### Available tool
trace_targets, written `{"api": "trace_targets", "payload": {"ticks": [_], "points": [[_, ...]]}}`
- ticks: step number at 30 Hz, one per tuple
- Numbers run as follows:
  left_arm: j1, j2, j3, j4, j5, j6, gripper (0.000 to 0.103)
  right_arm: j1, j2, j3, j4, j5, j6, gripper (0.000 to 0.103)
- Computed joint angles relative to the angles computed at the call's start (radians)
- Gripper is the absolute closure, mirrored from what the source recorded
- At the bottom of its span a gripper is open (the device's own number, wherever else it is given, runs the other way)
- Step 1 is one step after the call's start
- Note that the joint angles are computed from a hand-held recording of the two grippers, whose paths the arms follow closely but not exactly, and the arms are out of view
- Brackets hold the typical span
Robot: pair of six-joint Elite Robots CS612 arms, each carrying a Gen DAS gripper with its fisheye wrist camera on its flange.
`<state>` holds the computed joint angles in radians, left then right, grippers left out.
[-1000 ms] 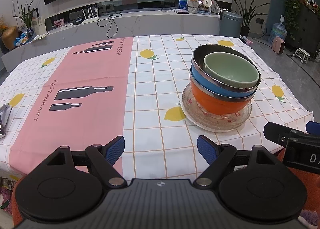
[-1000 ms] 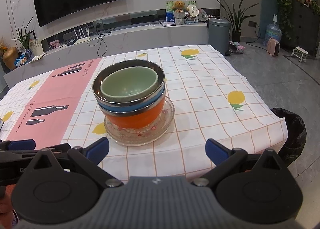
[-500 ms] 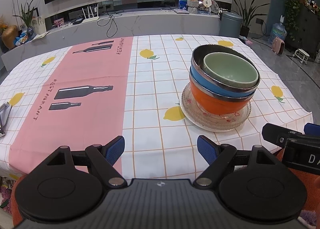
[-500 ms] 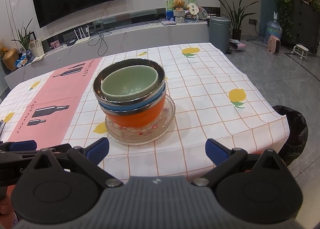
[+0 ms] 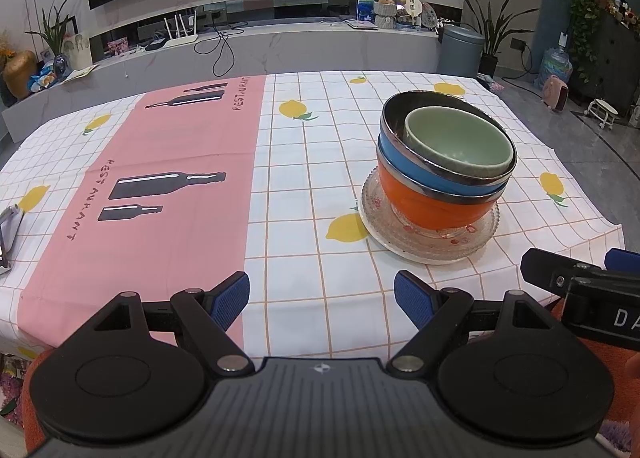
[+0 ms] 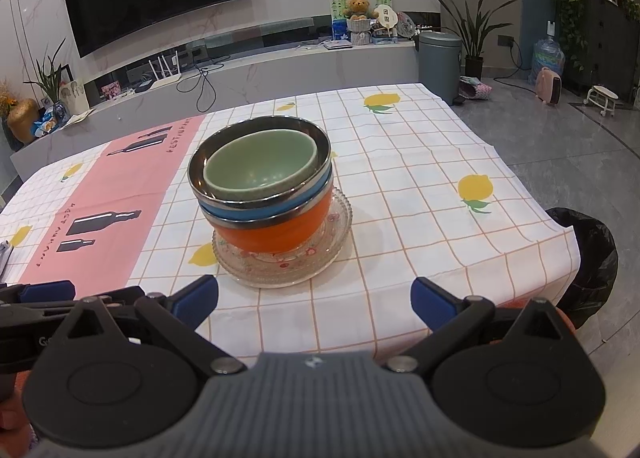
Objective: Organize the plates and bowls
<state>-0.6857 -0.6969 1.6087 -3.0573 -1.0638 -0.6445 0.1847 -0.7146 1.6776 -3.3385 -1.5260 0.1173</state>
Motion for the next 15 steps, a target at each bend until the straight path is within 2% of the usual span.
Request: {"api": "trace_targets", "payload": {"ticks": [15], "points": [[-0.001,-0.004,0.006,-0.005,-0.001,-0.005,0.007,-0.002,-0.003,0.005,0.002,0.005,0.008,0.003]]}}
